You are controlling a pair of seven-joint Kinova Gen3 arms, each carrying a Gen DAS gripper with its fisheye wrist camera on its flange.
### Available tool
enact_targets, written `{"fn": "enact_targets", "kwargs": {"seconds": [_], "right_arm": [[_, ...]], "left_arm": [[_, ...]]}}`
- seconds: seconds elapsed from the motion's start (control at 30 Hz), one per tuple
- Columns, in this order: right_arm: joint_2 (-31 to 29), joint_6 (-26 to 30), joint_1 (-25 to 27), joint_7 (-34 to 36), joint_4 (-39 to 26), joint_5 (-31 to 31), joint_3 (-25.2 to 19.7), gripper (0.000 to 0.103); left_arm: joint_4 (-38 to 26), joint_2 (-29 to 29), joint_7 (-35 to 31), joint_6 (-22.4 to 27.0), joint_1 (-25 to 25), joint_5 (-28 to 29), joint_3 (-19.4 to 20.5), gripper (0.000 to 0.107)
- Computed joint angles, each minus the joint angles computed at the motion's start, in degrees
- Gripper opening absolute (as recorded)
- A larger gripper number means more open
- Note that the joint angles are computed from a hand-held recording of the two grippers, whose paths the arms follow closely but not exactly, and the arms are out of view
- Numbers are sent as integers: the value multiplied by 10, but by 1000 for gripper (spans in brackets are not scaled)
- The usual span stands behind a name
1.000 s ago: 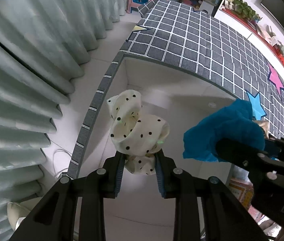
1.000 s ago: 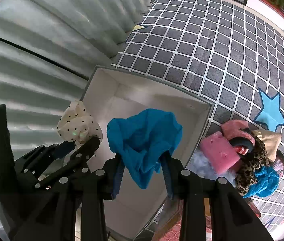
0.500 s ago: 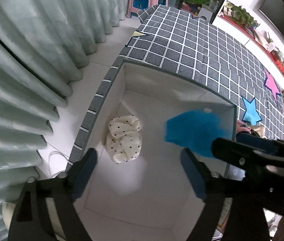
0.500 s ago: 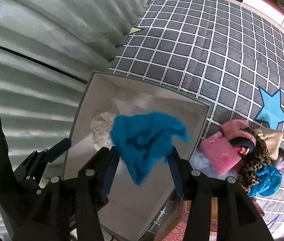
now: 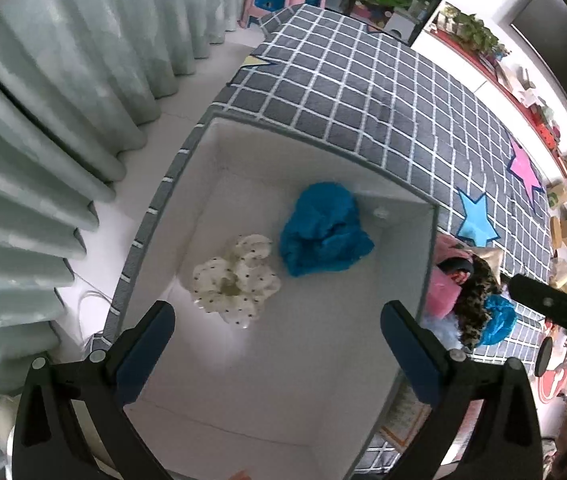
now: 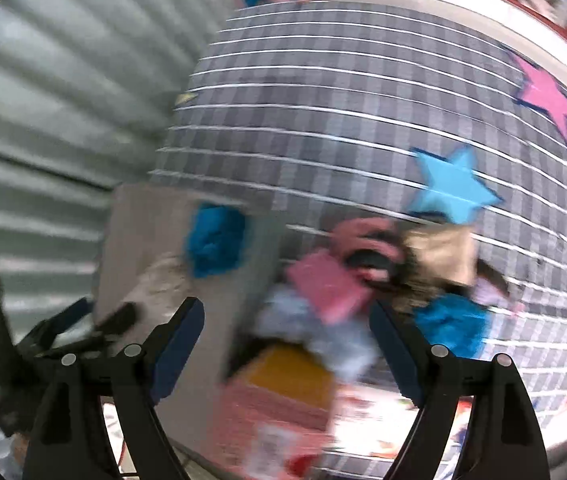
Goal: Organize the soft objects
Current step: 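Move both tools back over the pile of soft items on the bed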
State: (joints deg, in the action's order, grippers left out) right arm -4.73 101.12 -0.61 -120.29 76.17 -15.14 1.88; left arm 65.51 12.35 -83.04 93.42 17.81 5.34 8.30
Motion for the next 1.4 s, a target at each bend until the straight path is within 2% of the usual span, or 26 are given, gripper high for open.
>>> {"fn": "enact_targets", "kwargs": {"seconds": [0.07, 0.17, 0.3, 0.4, 0.43, 0.47, 0.57, 0.73, 0.93, 1.0, 1.1, 1.23, 1.3, 1.4], "right_arm": [[-2, 9, 9, 5, 25, 19, 8, 86], [0, -2, 20, 25, 76, 23, 16, 86], [20, -31, 11, 64, 136, 30, 0, 86], [32, -47, -21, 75, 172, 82, -31, 86], [32, -54, -31, 85, 185, 101, -36, 89], [22, -65, -39, 89, 193, 110, -30, 97], [10, -62, -30, 82, 205, 172, -38, 99], [-32, -65, 26, 111, 223, 216, 22, 99], [-69, -47, 138, 136, 220, 199, 111, 99], [-81, -33, 162, 143, 222, 201, 120, 99], [-106, -11, 195, 156, 228, 185, 149, 99], [-133, 11, 233, 170, 232, 150, 192, 99], [-143, 18, 243, 178, 233, 139, 207, 99], [-164, 42, 252, 186, 231, 132, 218, 99]], "left_arm": [[-3, -1, -1, 1, -1, 0, 11, 103], [-27, 6, 12, 22, 26, -4, 2, 103], [-44, 8, 34, 37, 33, -21, 32, 103], [-68, 16, 46, 53, 68, -19, 17, 103], [-76, 19, 49, 58, 75, -17, 18, 103], [-87, 23, 52, 63, 83, -18, 21, 103], [-109, 35, 74, 66, 95, -24, 51, 103], [-153, 68, 101, 73, 166, -22, 40, 103], [-217, 117, 127, 91, 240, -32, 36, 103], [-239, 137, 130, 100, 267, -40, 33, 103], [-275, 170, 122, 118, 319, -29, -12, 103], [-334, 229, 123, 145, 367, -37, -39, 103], [-363, 255, 87, 159, 392, -65, -56, 103], [-436, 315, 17, 204, 446, -135, -104, 103]]}}
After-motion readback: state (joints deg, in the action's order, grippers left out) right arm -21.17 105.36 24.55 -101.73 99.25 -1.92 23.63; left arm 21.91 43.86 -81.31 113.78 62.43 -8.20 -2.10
